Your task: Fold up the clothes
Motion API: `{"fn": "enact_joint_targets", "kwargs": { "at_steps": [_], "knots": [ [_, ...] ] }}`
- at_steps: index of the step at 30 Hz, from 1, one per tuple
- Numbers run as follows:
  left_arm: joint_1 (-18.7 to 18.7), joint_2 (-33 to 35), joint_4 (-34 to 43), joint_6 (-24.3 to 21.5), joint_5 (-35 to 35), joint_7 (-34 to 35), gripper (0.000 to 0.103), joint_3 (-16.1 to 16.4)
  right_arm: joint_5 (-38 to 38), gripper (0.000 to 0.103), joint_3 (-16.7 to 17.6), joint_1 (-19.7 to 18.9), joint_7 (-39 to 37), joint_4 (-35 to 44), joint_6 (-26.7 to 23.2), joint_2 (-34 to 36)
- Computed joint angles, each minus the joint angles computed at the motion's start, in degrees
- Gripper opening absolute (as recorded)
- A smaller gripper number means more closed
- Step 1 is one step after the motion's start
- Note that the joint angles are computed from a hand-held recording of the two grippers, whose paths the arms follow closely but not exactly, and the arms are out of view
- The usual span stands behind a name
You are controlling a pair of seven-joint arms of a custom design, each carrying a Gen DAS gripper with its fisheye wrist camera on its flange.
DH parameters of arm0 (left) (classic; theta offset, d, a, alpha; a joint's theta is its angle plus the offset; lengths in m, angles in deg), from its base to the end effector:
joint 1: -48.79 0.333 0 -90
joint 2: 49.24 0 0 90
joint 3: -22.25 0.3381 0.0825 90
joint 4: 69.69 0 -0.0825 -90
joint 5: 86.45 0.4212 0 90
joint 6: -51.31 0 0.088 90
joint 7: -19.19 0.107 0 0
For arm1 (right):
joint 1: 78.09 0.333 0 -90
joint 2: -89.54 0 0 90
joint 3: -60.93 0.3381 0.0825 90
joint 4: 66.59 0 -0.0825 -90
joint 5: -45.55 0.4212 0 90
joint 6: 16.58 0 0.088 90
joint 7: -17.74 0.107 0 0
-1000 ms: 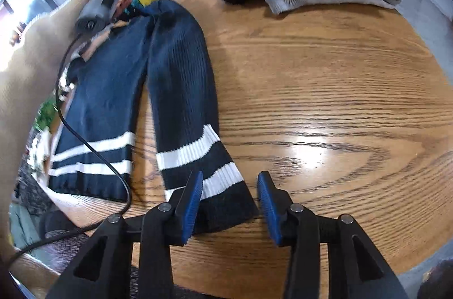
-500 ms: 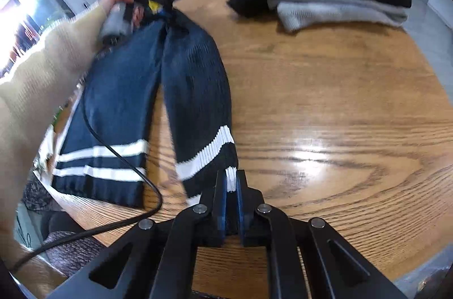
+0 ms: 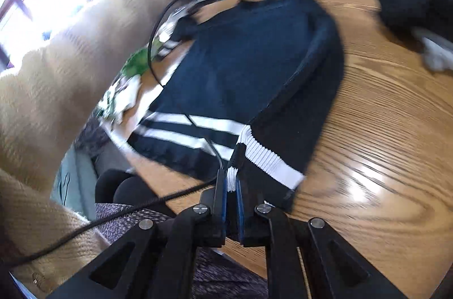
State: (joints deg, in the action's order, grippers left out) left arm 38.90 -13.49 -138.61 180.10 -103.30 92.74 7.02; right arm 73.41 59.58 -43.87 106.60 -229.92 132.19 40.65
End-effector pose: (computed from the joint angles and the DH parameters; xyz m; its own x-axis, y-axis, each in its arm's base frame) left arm 0.7594 -0.2956 0.4850 -0.0068 -0.8594 0.5112 -0.9646 -0.1291 -0.2299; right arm 0.2982 0.1820 0.4772 0.3374 -0.8365 -0.4317 -0.8734 -0.1071 -0.4751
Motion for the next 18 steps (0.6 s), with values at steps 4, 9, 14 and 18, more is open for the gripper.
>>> {"fn": "enact_joint_targets", "kwargs": {
  "at_steps": [4,9,14,18],
  "knots": [
    [1.27,-1.70,-3.64,-1.46,-0.33,1.15,0.005,0.08,1.79,0.007,-1.17,2.95,-3.55,2.61,0.77,5.08],
    [4.62,-4.95,-10.96,-4.74,-8.51,7.75,0.012,-3.24,3.09,0.007,-0.63,1.74,-4.12,3.67,0.57,8.42],
    [3.18,-16.62,-26.87,-1.72,-8.98,16.28,0.062,-2.60,1.61,0.034,1.68,-1.01,-1.47,3.72,-2.79,8.81],
    [-0.60,-24.88,-38.15,1.05,-7.56,19.09,0.063,-2.06,0.08,0.047,1.77,-4.14,1.89,0.01,-3.26,0.23]
  ]
}}
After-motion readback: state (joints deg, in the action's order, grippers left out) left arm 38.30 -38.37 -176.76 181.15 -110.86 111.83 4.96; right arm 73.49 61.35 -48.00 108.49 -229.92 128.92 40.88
